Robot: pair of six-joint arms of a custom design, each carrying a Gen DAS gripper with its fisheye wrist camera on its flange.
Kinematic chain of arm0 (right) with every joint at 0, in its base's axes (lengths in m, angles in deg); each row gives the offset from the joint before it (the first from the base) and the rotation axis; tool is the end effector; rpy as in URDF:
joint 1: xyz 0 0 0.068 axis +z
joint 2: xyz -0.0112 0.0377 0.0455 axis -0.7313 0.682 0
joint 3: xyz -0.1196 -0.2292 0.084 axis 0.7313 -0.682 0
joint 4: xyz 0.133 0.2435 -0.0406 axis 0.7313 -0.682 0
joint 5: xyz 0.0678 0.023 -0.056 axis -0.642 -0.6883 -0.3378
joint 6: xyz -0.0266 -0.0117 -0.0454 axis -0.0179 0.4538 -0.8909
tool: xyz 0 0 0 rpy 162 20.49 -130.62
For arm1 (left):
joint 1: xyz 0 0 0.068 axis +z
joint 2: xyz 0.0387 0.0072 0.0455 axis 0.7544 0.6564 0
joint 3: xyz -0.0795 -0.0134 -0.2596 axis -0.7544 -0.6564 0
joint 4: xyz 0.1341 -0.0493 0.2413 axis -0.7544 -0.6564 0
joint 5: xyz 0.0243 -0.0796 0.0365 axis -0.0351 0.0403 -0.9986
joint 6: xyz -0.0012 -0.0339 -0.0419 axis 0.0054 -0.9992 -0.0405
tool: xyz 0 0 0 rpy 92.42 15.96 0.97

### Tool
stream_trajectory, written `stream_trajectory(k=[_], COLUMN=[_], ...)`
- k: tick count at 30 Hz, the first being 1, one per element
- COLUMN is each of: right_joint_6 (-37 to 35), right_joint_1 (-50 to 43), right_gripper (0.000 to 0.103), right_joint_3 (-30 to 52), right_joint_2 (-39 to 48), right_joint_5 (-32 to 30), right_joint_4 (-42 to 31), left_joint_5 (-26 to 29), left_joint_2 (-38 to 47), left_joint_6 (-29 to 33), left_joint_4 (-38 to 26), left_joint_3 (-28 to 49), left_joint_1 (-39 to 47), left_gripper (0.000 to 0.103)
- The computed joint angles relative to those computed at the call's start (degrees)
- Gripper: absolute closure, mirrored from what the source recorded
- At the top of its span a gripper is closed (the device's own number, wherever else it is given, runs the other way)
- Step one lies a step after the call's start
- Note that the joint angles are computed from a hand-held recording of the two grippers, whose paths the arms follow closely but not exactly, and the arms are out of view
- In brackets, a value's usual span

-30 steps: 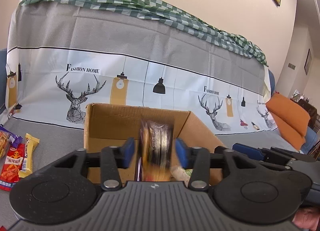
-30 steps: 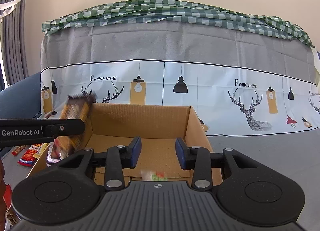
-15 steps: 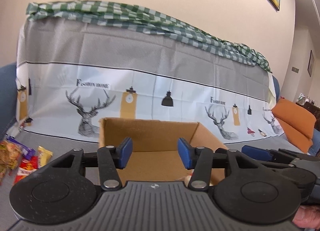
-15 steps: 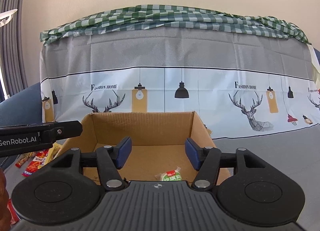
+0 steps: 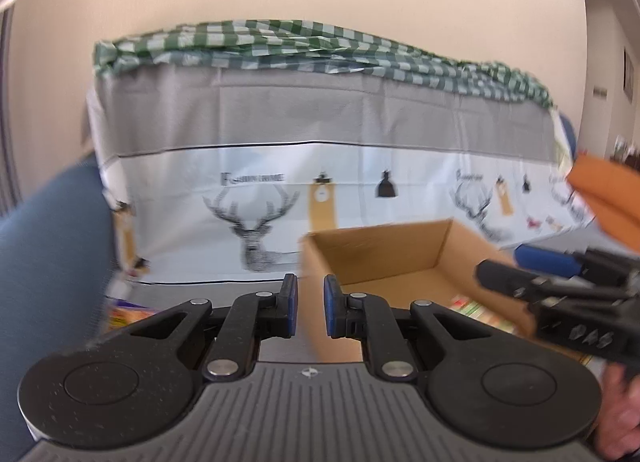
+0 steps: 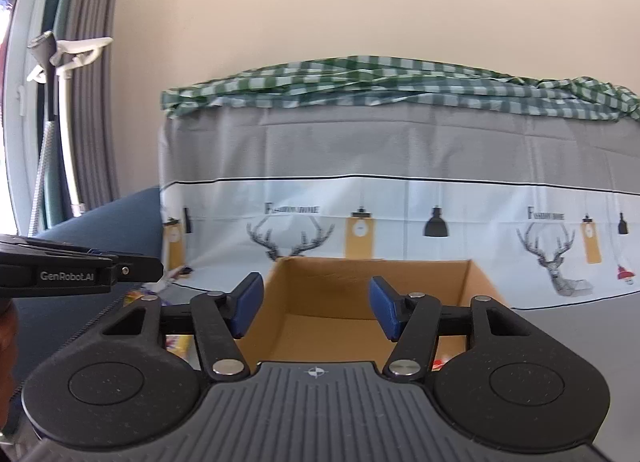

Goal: Organize snacks
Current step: 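Move both open tools back toward the snack pile, then grasp the red spicy-strip pack with the left tool while the right tool grasps the red bar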

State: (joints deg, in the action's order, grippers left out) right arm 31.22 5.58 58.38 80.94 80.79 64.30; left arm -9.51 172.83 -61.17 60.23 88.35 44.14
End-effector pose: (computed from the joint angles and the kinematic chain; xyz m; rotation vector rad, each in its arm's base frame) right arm 0.2535 0.2795 0.1889 0.2440 1.7819 -0.1138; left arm 0.3714 -0.0498 0.2270 0.6676 1.8866 -0.4434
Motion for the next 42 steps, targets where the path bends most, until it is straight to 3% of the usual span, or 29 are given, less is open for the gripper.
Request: stream_trajectory(k=[3, 5, 7, 11, 14, 19, 21, 23, 31, 35, 42], right_joint_6=[1.5, 2.2, 2.6, 1.3, 6.6, -1.6, -1.2, -7.5, -9.5, -11.8, -8.1], right_joint_1=[2.3, 3.8, 5.3, 8.4, 8.4, 8.6, 7.5, 7.4, 6.5, 6.3, 3.9], right_gripper=[0.057, 0.062, 0.063, 0.063, 0.062, 0.062, 0.062, 0.062, 0.061, 0.061, 0.053], right_joint_3=[2.7, 4.4, 5.8, 4.5, 6.1, 5.6, 8.2, 6.5, 12.6, 17.6, 25.6], right_joint_2=[2.4, 3.9, 5.3, 7.7, 8.2, 11.7, 13.3, 13.5, 18.4, 22.1, 27.1], right_joint_5=[-0.6, -1.2, -1.4, -1.1, -4.8, -9.3, -11.5, -13.0, -20.9, -24.1, -28.8], right_joint_4=[-0.1, -0.3, 0.1, 5.5, 1.5, 8.9, 4.4, 12.5, 10.5, 8.3, -1.1], left_joint_5=[0.1, 0.4, -0.3, 4.9, 7.8, 8.8, 8.3, 8.1, 8.4, 8.2, 9.7], left_joint_2=[0.7, 0.0, -0.7, -1.3, -1.1, 2.2, 3.5, 4.1, 4.0, 7.9, 12.0], left_joint_6=[-0.4, -1.5, -1.5, -4.7, -9.2, -14.4, -14.5, -13.6, -7.2, -10.0, -17.4], left_joint_4=[0.3, 4.1, 4.6, 2.9, 1.3, -0.4, -2.5, -4.4, -6.2, -4.7, -3.7], left_joint_3=[-1.1, -2.9, -3.4, -3.1, -1.8, 0.7, 2.0, 2.6, 0.9, 1.7, 5.7], left_joint_1=[3.7, 5.4, 6.4, 10.5, 13.6, 16.5, 16.7, 16.9, 17.1, 17.1, 17.1], left_gripper=[0.089, 0.089, 0.089, 0.089, 0.089, 0.089, 0.089, 0.089, 0.089, 0.089, 0.089])
